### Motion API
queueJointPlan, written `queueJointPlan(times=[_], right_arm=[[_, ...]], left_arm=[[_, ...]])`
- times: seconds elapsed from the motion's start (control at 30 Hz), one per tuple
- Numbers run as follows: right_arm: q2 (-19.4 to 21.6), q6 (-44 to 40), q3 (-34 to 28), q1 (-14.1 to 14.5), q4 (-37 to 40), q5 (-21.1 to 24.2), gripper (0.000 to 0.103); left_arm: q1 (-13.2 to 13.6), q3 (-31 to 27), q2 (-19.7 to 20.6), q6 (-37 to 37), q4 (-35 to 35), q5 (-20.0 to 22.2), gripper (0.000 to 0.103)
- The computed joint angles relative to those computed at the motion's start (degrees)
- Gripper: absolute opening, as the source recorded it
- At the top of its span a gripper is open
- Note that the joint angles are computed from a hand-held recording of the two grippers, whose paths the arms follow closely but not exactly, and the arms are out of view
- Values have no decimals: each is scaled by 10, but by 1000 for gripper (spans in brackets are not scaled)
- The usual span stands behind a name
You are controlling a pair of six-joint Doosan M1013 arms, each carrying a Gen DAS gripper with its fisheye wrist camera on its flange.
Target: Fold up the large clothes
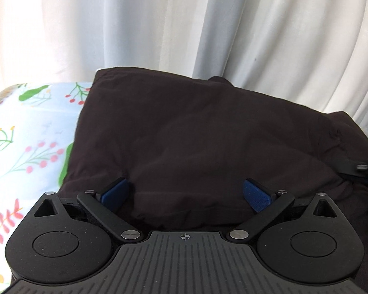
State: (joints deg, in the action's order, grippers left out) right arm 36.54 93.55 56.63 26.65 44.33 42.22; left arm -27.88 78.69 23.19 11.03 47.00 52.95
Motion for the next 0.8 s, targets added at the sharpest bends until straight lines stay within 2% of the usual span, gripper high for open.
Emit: queueJointPlan(times=[0.03, 0.1, 0.2, 0.27, 0.33, 0.37, 0.47, 0.63, 0.8], right_arm=[[-9, 11, 15, -2, 9, 4, 64], [-17, 14, 32, -4, 29, 5, 64], [-9, 48, 19, -4, 20, 12, 63], [5, 106, -1, -5, 10, 39, 59], [9, 121, -9, -1, -2, 43, 55], [11, 134, -15, 3, -30, 42, 44], [25, 175, -37, 8, -73, 50, 24], [51, 173, -87, 18, -134, 60, 21], [29, 89, -49, 21, -129, 29, 22]], left_arm=[[-2, 0, -1, -5, 2, 4, 102], [-3, -5, 2, -6, -1, 16, 102], [-8, -13, 3, -3, -5, 31, 102], [-8, -16, 5, -5, -5, 37, 102], [-9, -20, 6, -5, -9, 42, 102], [-9, -21, 6, -4, -11, 42, 102], [-6, -25, 10, 2, -14, 45, 102], [-3, -36, 18, 19, -21, 53, 102], [-4, -43, 24, 36, -24, 66, 102]])
